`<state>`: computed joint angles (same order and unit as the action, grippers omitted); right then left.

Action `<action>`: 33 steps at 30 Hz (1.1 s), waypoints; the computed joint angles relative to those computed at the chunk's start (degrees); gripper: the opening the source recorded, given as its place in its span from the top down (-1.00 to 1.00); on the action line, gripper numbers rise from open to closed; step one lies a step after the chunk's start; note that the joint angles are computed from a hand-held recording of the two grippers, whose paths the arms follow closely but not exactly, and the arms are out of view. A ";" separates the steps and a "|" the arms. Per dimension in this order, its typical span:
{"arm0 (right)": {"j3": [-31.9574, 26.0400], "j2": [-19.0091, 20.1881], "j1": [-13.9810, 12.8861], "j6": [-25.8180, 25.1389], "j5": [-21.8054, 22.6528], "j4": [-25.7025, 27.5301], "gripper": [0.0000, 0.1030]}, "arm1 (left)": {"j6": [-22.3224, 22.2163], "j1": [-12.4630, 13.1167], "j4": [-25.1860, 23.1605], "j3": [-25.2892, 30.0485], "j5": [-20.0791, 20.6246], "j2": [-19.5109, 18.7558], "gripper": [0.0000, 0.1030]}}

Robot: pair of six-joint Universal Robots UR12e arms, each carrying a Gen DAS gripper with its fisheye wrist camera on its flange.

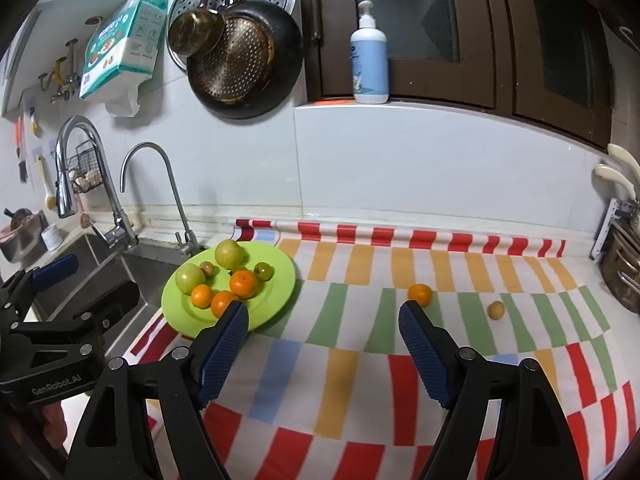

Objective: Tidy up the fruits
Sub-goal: 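Move both open grippers toward the last orange and small yellow fruit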

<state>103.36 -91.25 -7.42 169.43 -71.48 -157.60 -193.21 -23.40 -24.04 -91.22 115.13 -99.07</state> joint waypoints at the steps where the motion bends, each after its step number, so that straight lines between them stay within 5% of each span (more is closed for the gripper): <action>1: 0.17 -0.27 -0.38 -0.21 0.19 -0.04 -0.52 | -0.18 -0.22 -0.05 0.15 0.15 -0.08 -0.99; 23: 1.22 -1.69 -8.07 -3.10 4.47 -1.16 -0.56 | -2.47 -5.32 -4.42 7.64 1.30 -5.36 -1.00; 33: -0.08 0.00 -10.18 -4.00 3.72 -0.27 -0.56 | -0.09 -6.06 -6.29 12.48 -0.76 -9.26 -1.00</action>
